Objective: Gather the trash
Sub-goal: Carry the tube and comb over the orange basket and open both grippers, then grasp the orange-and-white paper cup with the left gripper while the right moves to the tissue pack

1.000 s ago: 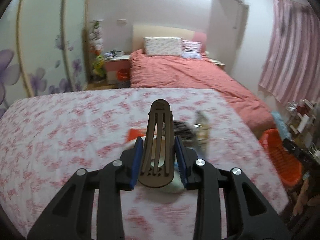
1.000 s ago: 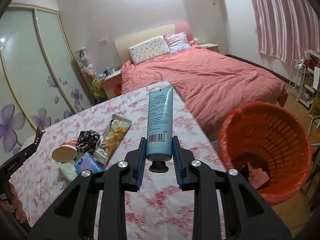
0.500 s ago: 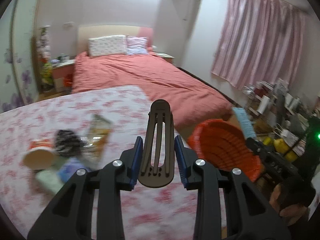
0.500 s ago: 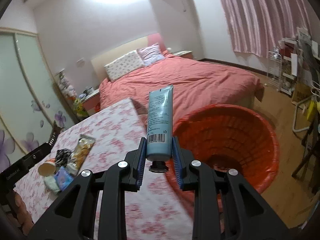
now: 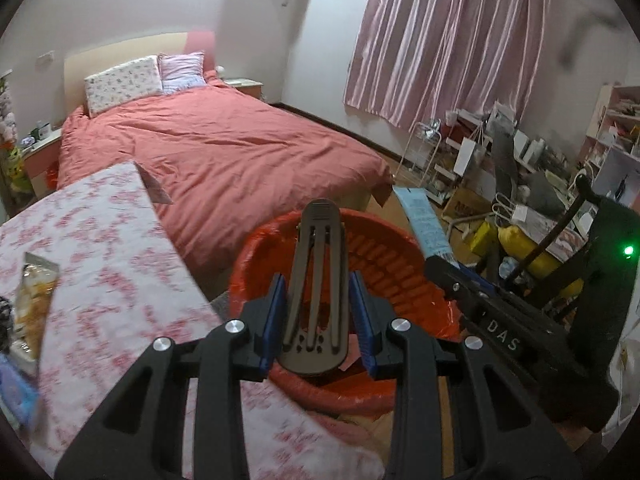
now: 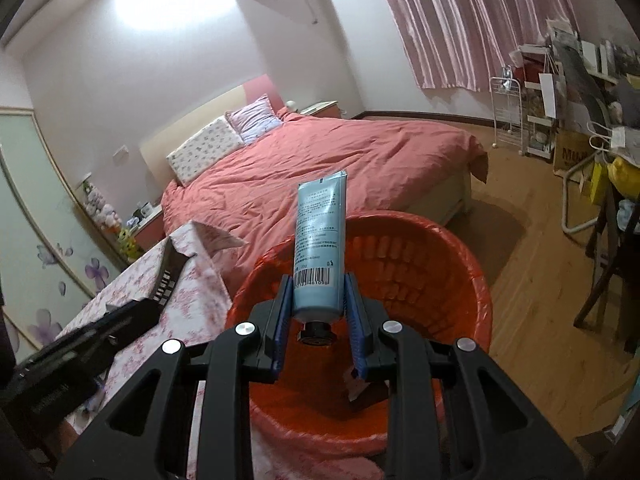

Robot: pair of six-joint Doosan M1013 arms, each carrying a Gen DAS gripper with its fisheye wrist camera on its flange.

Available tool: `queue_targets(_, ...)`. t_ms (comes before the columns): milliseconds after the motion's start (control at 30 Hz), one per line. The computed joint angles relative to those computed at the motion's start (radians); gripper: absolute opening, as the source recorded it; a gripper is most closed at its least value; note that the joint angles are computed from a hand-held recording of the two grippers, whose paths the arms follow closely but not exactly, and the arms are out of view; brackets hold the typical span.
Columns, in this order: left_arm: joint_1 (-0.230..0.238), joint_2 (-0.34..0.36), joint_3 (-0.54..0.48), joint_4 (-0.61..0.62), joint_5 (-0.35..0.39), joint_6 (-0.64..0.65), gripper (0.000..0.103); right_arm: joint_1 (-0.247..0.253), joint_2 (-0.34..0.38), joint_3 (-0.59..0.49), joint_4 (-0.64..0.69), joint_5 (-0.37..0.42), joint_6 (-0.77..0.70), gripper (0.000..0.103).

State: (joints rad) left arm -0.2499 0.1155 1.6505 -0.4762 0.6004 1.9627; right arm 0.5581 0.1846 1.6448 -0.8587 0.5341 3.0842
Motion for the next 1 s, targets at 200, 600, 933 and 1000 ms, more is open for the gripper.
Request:
queue_targets(200, -0.003, 0.026, -0.004, 0.127, -0.006, -0.12, 0.054, -0.012, 0.0, 0.02, 0.016, 0.011, -0.002, 0.048)
queue_targets(600, 0.067, -0.042, 0.067, 0.406, -0.059, -0.353, 0.075, 0.028, 0.014, -0.017, 0.051, 0.085, -0.095, 0.05)
queue_targets(933, 0.207, -0.12, 0.13, 0.555, -0.085, -0.504, 0.08, 0.075, 0.037, -0.067, 0.101, 0.096, -0.213, 0.05)
queue_targets(1000, 0.245, -0.134, 0.144, 0.607, -0.091, -0.555, 0.082, 0.089, 0.046, -0.081, 0.113, 0.098, -0.237, 0.05)
